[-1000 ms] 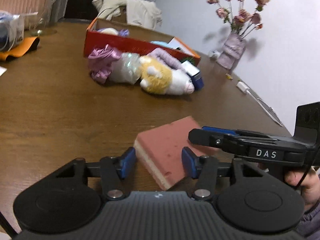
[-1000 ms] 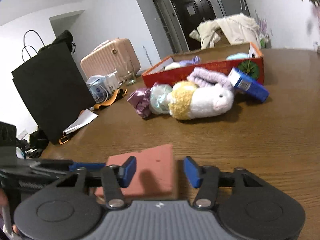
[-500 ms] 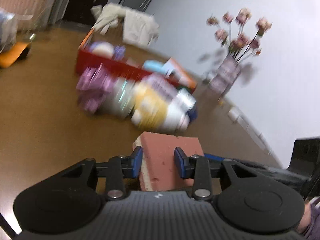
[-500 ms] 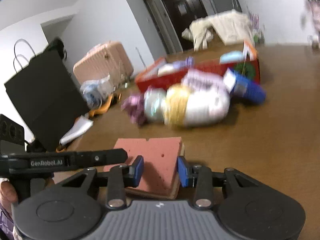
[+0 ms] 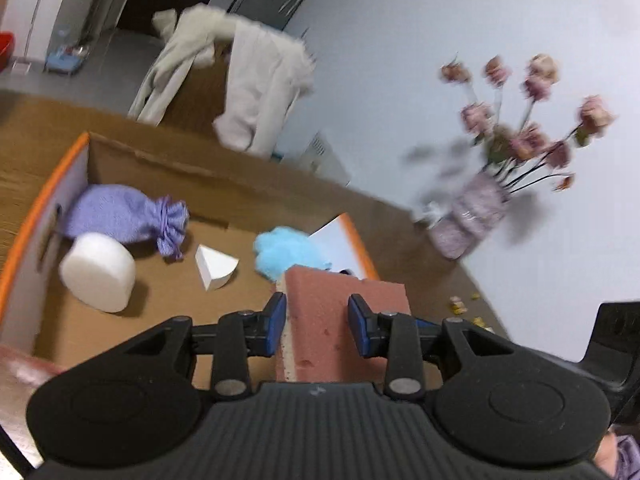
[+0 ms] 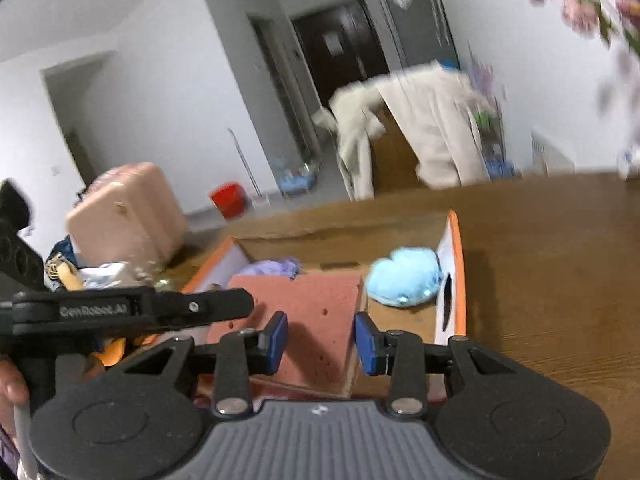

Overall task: Organize soft objects
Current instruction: 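Carry the pink sponge with the right gripper into the box, then open the right gripper to drop the sponge and withdraw, then move both grippers back toward the pile of soft items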

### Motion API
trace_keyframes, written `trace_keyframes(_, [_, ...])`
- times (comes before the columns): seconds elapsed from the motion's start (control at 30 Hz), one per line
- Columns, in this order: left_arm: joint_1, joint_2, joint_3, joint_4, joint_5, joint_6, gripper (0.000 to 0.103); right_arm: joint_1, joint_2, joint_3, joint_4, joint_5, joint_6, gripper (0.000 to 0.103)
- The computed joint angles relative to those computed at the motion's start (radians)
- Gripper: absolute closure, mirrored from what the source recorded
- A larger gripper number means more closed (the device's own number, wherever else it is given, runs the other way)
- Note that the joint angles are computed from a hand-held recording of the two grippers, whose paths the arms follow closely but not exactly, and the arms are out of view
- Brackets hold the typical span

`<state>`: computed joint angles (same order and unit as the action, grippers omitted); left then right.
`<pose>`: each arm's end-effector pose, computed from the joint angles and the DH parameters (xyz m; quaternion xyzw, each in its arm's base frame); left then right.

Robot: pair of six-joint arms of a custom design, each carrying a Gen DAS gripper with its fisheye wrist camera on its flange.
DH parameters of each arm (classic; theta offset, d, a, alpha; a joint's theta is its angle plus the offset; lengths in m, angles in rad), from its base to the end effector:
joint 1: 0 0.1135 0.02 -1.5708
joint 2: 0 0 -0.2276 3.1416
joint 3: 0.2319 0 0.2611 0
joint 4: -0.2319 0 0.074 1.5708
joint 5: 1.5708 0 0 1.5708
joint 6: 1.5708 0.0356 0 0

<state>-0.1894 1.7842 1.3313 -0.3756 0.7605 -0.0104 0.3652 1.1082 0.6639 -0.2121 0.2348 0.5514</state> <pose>0.3788 -0.0976 0.2052 0.2114 0.8498 -0.3777 0.3006 0.2455 0.0850 0.1958 0.1343 0.8824 0.0997 0.4397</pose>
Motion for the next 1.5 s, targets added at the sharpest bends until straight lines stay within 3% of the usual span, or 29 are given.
trace_keyframes(0.2, [-0.072,0.204,0.157,-0.068,-0.106,0.011,0.069,-0.069,0.255,0.144,-0.043,-0.003,-0.054,0.066])
trace_keyframes(0.37, [-0.078,0.247,0.181,-0.102,-0.082,0.054,0.065,-0.052,0.267,0.141,-0.070,0.056,-0.041,0.064])
trace_keyframes(0.43, [-0.072,0.212,0.155,-0.097,-0.089,0.076,0.061,-0.055,0.251,0.137,-0.068,0.067,-0.048,0.054])
trace_keyframes(0.53, [-0.054,0.126,0.099,-0.076,-0.101,0.110,0.059,-0.034,0.191,0.141,-0.108,0.089,-0.057,0.047])
trace_keyframes(0.73, [0.031,-0.142,-0.041,-0.085,-0.120,0.249,0.041,0.082,0.043,0.186,-0.257,0.201,-0.074,0.039])
trace_keyframes(0.8, [0.086,-0.255,-0.108,-0.083,-0.112,0.308,0.033,0.146,-0.016,0.195,-0.317,0.265,-0.067,0.035])
trace_keyframes(0.87, [0.154,-0.377,-0.186,-0.069,-0.092,0.349,0.018,0.233,-0.059,0.213,-0.384,0.359,-0.048,0.030])
trace_keyframes(1.0, [0.297,-0.580,-0.310,-0.050,-0.031,0.427,0.009,0.421,-0.100,0.247,-0.493,0.539,0.021,0.020])
trace_keyframes(1.03, [0.329,-0.614,-0.332,-0.045,-0.013,0.430,0.003,0.468,-0.110,0.248,-0.505,0.578,0.030,0.013])
trace_keyframes(1.1, [0.405,-0.668,-0.357,-0.075,0.050,0.464,0.002,0.556,-0.106,0.267,-0.547,0.644,0.073,0.004])
trace_keyframes(1.3, [0.557,-0.765,-0.376,-0.211,0.168,0.556,0.002,0.731,-0.058,0.336,-0.678,0.765,0.251,0.004])
trace_keyframes(1.5, [0.673,-0.871,-0.460,-0.223,0.234,0.586,0.000,0.885,-0.002,0.364,-0.836,0.890,0.511,0.004])
